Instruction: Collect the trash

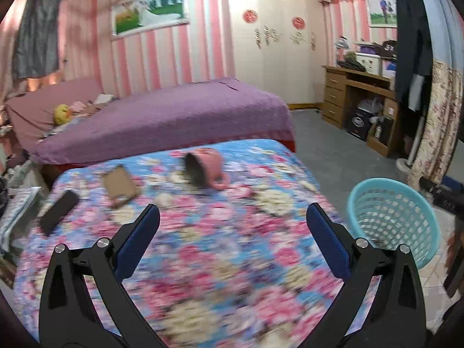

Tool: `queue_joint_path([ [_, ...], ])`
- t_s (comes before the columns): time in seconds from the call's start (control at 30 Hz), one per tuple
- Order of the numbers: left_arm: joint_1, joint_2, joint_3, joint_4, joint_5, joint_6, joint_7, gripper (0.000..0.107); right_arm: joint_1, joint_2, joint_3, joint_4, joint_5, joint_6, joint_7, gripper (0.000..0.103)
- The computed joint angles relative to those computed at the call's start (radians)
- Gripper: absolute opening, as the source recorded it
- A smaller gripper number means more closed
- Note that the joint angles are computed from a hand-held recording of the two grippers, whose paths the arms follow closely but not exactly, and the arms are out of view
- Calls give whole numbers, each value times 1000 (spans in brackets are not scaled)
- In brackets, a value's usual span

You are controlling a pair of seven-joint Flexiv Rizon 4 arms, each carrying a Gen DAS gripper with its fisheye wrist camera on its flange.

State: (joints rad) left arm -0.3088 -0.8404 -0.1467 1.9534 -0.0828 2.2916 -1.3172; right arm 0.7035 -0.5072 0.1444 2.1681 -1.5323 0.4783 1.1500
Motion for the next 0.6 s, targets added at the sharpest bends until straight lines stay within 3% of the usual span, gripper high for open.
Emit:
queue_joint_path([
  [0.23,190,69,-22,136,140,66,-110,98,130,-48,1,-182,25,-116,-133,99],
  [0.43,251,78,23,226,183,185,-161,98,235,-147,-15,-345,95,-118,-187,99],
  [0.6,264,48,65,284,217,282,-130,98,332,-247,-54,-461,152,-126,-242,99],
])
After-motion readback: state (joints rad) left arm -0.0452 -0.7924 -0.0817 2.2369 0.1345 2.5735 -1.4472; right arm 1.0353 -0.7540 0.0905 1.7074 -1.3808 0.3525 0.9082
